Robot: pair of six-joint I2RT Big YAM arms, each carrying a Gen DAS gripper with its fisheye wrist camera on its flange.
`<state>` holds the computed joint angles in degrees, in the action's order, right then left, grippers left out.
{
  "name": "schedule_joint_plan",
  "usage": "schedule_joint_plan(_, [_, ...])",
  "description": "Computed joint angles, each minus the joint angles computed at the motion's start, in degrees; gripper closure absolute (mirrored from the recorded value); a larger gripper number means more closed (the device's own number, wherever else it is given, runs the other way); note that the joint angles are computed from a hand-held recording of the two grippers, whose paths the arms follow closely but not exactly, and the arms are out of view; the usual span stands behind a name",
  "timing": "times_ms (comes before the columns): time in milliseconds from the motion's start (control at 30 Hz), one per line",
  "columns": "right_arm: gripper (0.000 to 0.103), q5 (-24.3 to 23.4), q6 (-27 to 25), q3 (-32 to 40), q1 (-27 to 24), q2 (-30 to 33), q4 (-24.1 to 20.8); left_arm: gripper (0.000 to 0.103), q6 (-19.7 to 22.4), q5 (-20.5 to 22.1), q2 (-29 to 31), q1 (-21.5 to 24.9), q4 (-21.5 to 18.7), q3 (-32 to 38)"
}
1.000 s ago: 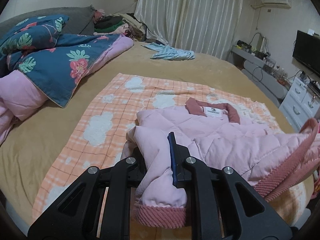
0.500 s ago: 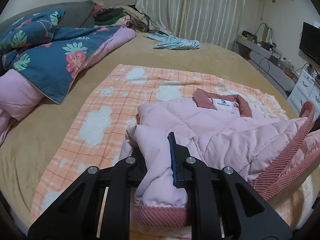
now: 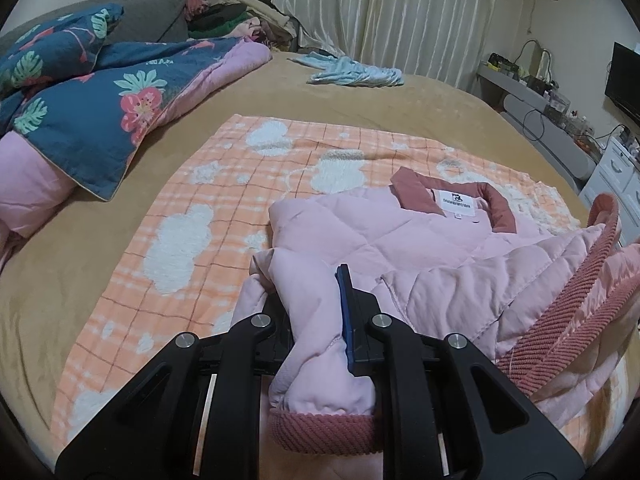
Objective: Fold large clothes
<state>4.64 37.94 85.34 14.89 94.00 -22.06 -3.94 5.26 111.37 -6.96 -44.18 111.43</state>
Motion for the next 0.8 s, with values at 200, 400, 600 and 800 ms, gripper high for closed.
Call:
schedule_joint_plan(200, [0.007,3.1,-1.3,-3.8,0.3,-2.5,7.0,0.094,-0.3,0.4,1.1,0.0,-0.5,1.3])
schedule_joint_plan(400, [0.006,8.8,-3.9,-2.5,1.5,-0.8,-0.6,0.093,-0.4,0.6,1.4,-0.1,-0.3,1.7])
schedule_joint_plan(600, [0.006,7.6,-1.3,-4.7,2.1,0.7,-1.3,0.072,-1.9,2.3,0.0,-0.1,0.4,0.9])
schedule_joint_plan(800, [0.006,10.5,-2.3,-6.1,3.3,-0.1,-1.2,0.021,-1.0,5.1,-6.5,-0.6,7.6,-4.4])
